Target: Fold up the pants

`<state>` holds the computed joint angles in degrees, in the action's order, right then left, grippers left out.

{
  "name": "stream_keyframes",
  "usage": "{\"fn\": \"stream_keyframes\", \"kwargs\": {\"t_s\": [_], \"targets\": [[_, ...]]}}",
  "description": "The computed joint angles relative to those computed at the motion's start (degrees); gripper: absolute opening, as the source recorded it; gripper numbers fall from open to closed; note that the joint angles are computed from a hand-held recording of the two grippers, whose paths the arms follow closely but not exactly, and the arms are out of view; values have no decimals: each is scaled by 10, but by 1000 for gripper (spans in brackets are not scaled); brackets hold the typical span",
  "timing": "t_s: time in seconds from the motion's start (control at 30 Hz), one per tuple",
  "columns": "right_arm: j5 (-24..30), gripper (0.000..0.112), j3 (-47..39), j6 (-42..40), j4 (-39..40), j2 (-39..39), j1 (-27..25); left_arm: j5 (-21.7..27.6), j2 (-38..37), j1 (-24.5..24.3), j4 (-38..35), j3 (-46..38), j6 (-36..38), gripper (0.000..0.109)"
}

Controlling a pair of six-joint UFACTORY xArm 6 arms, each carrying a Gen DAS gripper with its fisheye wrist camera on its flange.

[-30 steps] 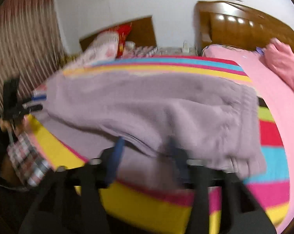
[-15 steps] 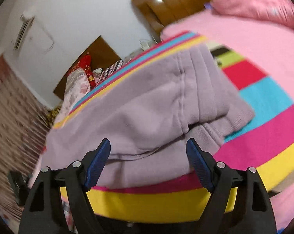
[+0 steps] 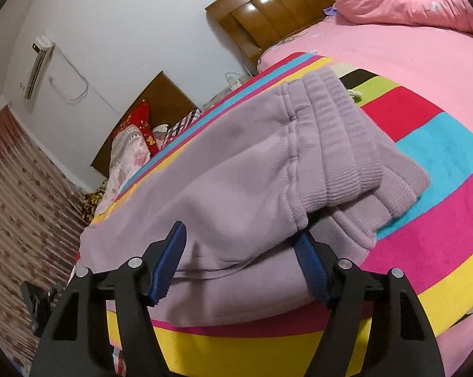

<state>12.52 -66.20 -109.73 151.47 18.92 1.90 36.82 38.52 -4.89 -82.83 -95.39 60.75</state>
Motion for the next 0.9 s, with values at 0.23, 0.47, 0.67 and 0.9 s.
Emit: {"fn": "stream_keyframes", "kwargs": {"t_s": [0.23, 0.47, 0.67, 0.9], "targets": [[16, 68, 10, -2, 1, -4, -3, -16, 87, -5, 113, -125, -177, 86], [-15, 36, -6, -105, 94, 7, -7, 3, 122, 0, 167, -169, -234, 4], [-42, 20, -19, -150, 86, -15, -5, -48, 31, -9, 39, -75, -45, 3], [-23, 19, 29, -186, 100, -80, -21, -47, -70, -2, -4, 47, 59, 4]]}}
